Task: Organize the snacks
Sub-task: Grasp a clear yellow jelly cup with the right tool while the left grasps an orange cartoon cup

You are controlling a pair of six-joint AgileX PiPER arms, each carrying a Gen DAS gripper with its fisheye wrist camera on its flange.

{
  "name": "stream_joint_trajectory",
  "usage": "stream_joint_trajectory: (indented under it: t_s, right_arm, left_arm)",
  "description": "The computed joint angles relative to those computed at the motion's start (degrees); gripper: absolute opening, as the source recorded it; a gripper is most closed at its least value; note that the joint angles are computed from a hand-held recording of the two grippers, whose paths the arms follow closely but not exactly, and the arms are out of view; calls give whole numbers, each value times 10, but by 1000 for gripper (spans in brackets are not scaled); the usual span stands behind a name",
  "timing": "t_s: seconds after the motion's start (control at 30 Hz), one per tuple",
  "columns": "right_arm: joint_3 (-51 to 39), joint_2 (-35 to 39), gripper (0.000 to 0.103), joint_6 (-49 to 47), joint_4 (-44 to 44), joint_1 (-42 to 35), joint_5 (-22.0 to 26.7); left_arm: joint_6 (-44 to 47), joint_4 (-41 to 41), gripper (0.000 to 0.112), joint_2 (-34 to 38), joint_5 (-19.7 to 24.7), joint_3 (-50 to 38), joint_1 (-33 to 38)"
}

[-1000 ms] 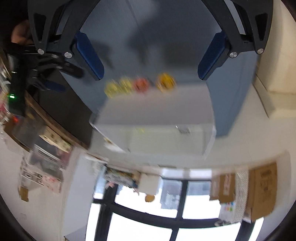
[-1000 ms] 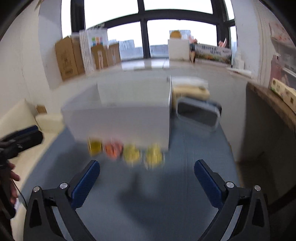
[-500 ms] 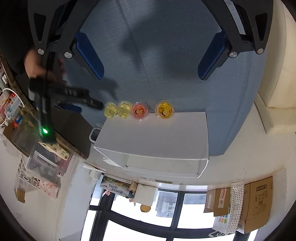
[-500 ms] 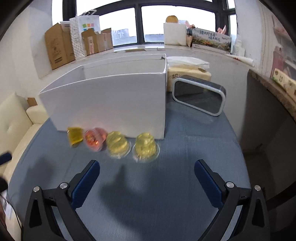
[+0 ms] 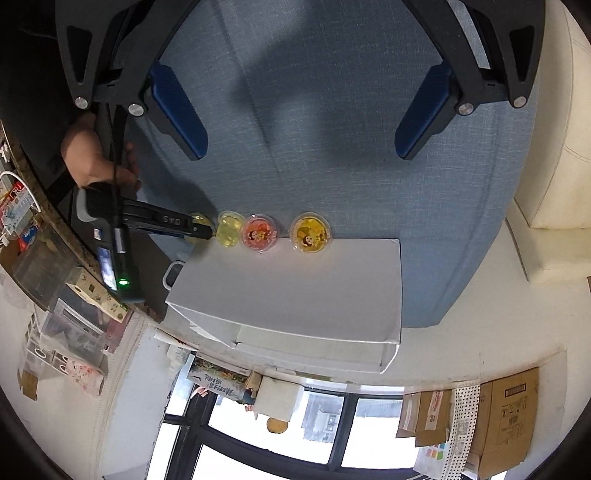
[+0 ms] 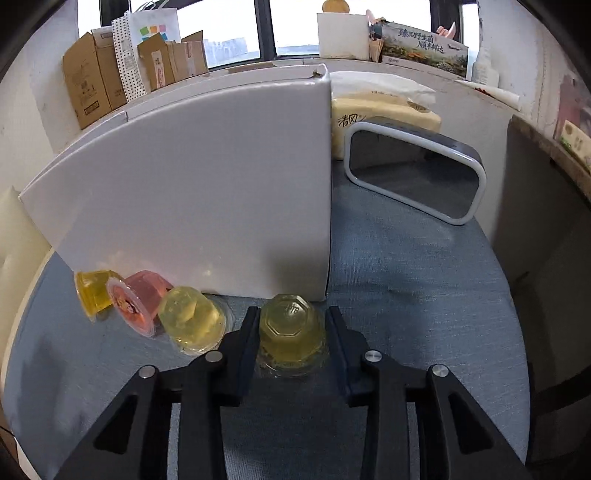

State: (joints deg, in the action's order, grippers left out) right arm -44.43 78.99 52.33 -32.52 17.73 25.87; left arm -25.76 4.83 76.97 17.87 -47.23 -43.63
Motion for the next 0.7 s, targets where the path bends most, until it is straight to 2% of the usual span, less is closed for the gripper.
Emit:
stream_joint_trajectory:
  t_s: [0.03,0.2,0.33,0.43,0.6,0.7]
  right_arm:
    - [11,-12,38,-11,12,-4,-14]
    - [59,-82,38,-16,27,0,-27]
    - [90,-159,38,-7,33,30,-5]
    - [108,-216,38,6,27,57,25]
    - [112,-241,38,61,-19,105,65]
    - [115,-238,38,47,-11,99,60]
  left_arm:
    - [4,-3,103,10,-1,-7,3]
    - [65,-47,103,82,5,-71,25]
    - [73,-45,103,161,32,-149,39]
    - [104,-73,103,212,47,-198,51]
    - [122,-66,103,269,56,-250,53]
    - [175,-125,96,282,55,-264,64]
